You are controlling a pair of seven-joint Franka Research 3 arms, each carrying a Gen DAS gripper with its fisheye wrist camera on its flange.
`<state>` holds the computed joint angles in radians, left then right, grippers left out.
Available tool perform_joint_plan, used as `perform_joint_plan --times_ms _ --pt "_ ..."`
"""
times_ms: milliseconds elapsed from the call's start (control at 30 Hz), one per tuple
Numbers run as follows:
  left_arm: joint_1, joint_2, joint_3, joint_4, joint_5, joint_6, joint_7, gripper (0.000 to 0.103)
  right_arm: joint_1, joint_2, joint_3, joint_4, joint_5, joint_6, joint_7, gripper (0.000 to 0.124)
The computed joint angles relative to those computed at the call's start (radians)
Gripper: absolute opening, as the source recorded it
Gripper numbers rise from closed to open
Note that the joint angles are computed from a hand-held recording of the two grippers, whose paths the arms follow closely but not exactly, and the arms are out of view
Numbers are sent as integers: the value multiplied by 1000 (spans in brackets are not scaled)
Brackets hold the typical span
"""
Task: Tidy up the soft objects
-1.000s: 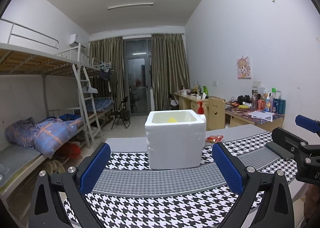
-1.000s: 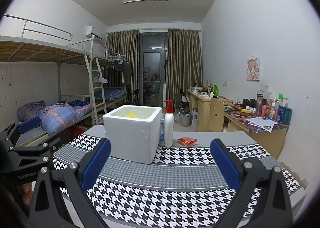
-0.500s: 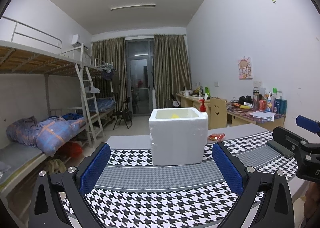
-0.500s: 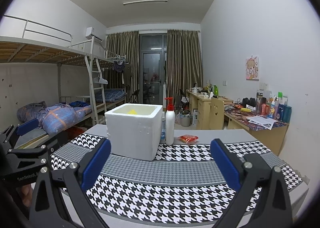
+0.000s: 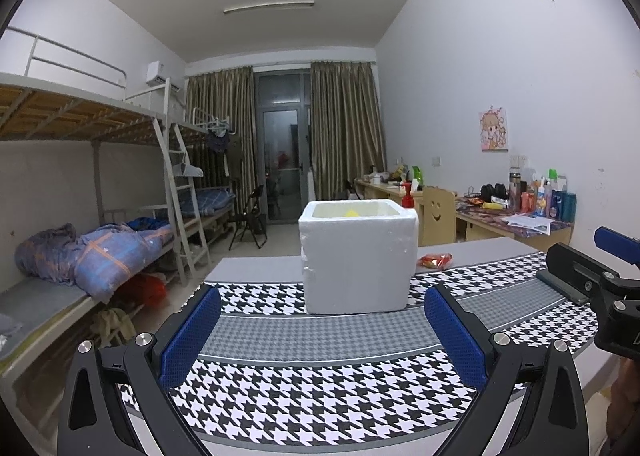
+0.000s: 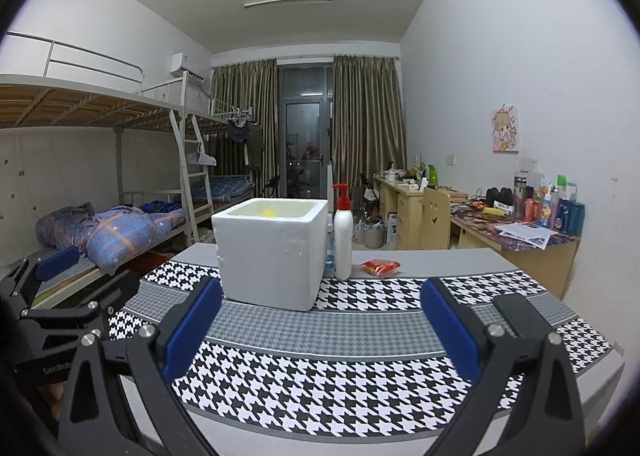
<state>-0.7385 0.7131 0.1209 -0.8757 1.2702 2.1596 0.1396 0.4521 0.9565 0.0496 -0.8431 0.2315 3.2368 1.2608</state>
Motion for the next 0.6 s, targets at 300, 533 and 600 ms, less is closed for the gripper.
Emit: perform_joint_plan --times_ms 300,533,600 --pt "-4 30 7 33 -26 -6 26 102 -2 -4 7 -32 1 37 -14 101" --pt "-6 32 10 24 -28 -21 29 102 7 -3 -18 -35 15 27 -6 101" --pt "-6 26 11 15 -24 -13 26 102 6 0 -18 -32 15 24 -3 101"
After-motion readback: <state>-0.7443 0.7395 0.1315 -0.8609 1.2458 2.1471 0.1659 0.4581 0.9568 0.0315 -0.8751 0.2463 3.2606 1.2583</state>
